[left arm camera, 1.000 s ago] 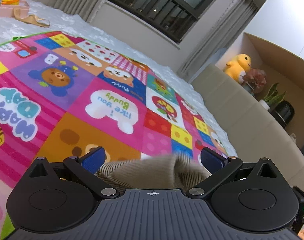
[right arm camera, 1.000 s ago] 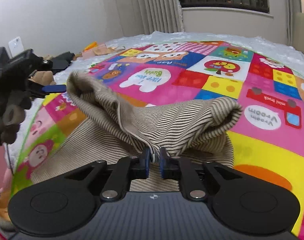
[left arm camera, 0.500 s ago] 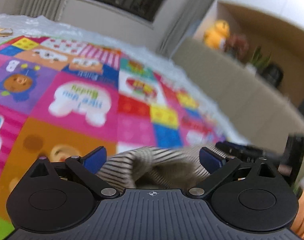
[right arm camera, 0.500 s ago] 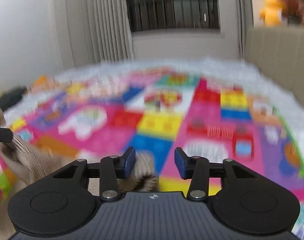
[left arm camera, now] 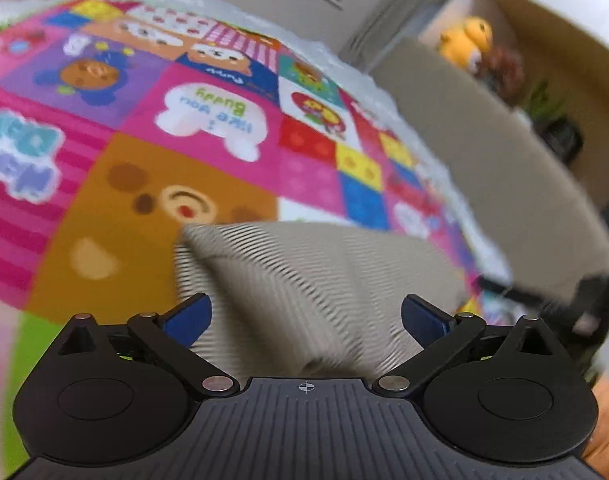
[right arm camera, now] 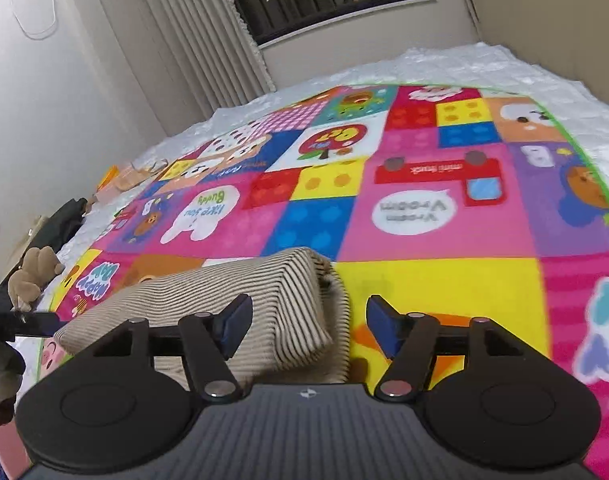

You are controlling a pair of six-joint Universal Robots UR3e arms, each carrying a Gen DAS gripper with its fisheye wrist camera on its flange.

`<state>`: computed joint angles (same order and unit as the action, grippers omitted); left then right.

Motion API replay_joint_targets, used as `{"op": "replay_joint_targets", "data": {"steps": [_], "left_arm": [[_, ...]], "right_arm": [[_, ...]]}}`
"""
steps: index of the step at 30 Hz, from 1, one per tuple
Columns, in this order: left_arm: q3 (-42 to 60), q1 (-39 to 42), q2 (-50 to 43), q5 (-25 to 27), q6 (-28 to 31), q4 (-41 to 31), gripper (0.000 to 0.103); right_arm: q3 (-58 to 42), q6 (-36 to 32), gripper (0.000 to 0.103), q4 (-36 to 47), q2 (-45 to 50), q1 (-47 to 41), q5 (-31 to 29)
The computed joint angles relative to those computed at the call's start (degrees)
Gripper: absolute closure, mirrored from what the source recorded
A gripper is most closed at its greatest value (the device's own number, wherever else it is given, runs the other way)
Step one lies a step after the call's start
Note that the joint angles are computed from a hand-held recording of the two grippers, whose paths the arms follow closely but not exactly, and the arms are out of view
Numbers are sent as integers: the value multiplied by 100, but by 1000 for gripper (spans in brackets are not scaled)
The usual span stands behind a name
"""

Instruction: Fold clothes

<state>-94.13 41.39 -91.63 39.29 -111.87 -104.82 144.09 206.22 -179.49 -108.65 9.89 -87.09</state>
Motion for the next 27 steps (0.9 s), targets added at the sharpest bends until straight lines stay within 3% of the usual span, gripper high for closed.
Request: {"op": "replay_joint_targets", "data": {"steps": [3, 4, 6, 7, 10, 13, 18, 22, 25, 27], "left_arm": [[-153, -424, -297, 29, -1080, 827, 0], [-282, -558, -365, 86, -1510, 1269, 0], [-328, -700, -527, 197, -1939, 1635, 18], [-241, -687, -568, 231, -1867, 1460, 46], [-94, -318, -245, 142, -946, 522, 54], [85, 133, 110, 116, 65, -564, 55], [330, 719, 434, 364, 1274, -2002, 55], [-258, 923, 701, 727, 1452, -1710, 54], [-1017, 879, 918, 1027, 957, -537, 52], [-1311, 937, 959, 1087, 1010, -160, 49]], "right_arm": [[-329, 179, 39, -761, 1237, 128, 53], [-463, 209, 43, -852, 1542, 122, 135], [-665, 133, 68, -806, 1570, 455, -203], [-772, 74, 80, -724, 1542, 616, -364], [-1115, -126, 83, -479, 1493, 1089, -841], [-954, -110, 83, -70, 725, 1344, -866], [-741, 138, 83, 490, -119, 1834, -1065], [-422, 518, 81, 281, 97, 2218, -1491], [-245, 818, 78, 163, 570, 2349, -1674], [-84, 990, 66, -96, 818, 2384, -1747]]}}
